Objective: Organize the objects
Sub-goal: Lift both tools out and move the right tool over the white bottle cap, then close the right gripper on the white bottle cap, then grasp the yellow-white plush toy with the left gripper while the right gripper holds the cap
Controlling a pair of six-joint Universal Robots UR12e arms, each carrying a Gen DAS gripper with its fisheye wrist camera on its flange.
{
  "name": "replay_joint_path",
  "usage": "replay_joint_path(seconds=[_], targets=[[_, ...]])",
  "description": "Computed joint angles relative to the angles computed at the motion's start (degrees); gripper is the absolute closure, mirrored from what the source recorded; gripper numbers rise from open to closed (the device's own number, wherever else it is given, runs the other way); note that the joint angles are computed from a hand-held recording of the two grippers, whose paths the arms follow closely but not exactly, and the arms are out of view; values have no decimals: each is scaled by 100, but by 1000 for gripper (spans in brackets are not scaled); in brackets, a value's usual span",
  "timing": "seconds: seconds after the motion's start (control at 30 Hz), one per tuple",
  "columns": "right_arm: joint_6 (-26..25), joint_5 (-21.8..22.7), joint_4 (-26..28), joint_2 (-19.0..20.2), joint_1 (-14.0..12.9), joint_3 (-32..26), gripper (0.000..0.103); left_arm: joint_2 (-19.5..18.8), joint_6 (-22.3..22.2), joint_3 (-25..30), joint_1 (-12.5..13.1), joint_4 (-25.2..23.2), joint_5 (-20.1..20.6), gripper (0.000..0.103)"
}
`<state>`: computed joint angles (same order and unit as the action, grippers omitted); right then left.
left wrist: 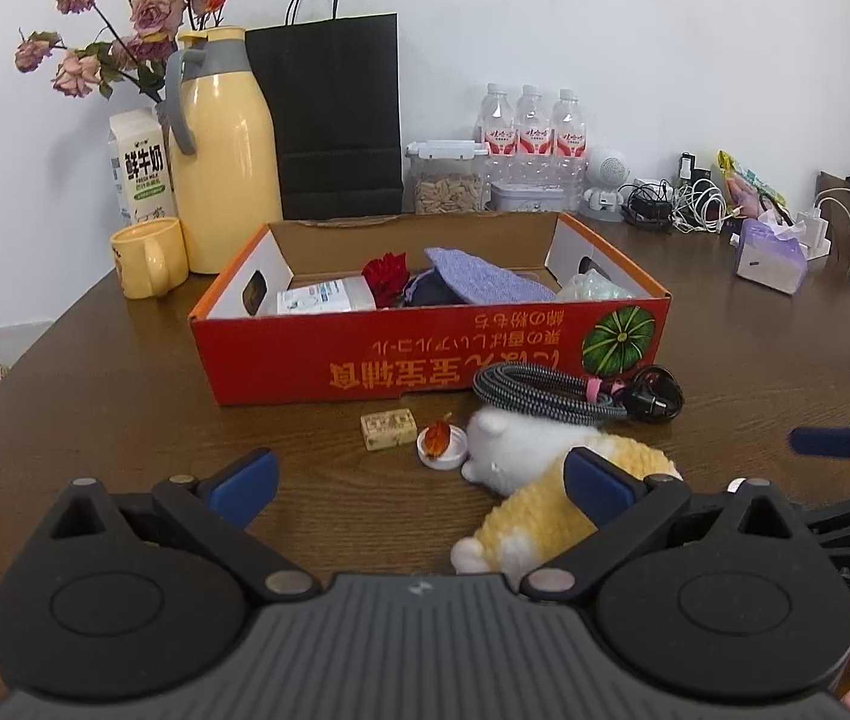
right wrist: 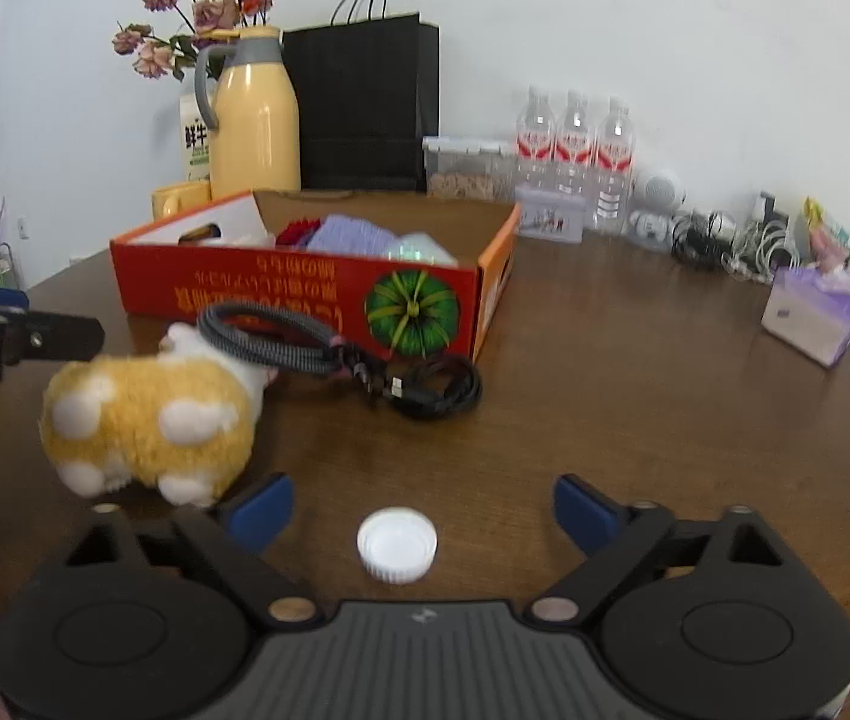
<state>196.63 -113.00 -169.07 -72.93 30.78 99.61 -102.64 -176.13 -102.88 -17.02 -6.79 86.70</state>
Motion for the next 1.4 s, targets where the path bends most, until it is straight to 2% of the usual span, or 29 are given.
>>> replay_joint_path(seconds=[0.07,0.23,0.3,0.33,0.37,0.7,0.87,1.1,1.27,1.3,1.4], targets=[[83,136,32,0,-29,25,33,17,-27,-31,6,14,-6,0],[136,267,2,22,-50,63,44,41,-29,-68,14,45,-17,0],[96,272,-54,26,-36,76,58,38,-25,-66,14,44,-24,0],[80,276,-60,31,-31,64,71,35,-23,-64,11,44,-24,0],[53,295,-80,30,-30,67,75,32,-23,-62,11,48,-32,0],[-96,310,-313,19,-41,46,76,16,97,-46,-30,73,-98,0],[-260,282,-479,59,-31,-63,76,1,302,-27,-54,63,-289,0],[-333,293,-499,150,-43,-233,76,-147,651,115,-106,-295,-502,0],[-297,348,-522,178,-52,-253,75,-226,852,149,-71,-365,-873,0],[-280,356,-517,180,-56,-251,75,-233,911,150,-72,-399,-925,1],[-242,368,-518,180,-62,-235,75,-223,1049,130,-21,-582,-1243,21]])
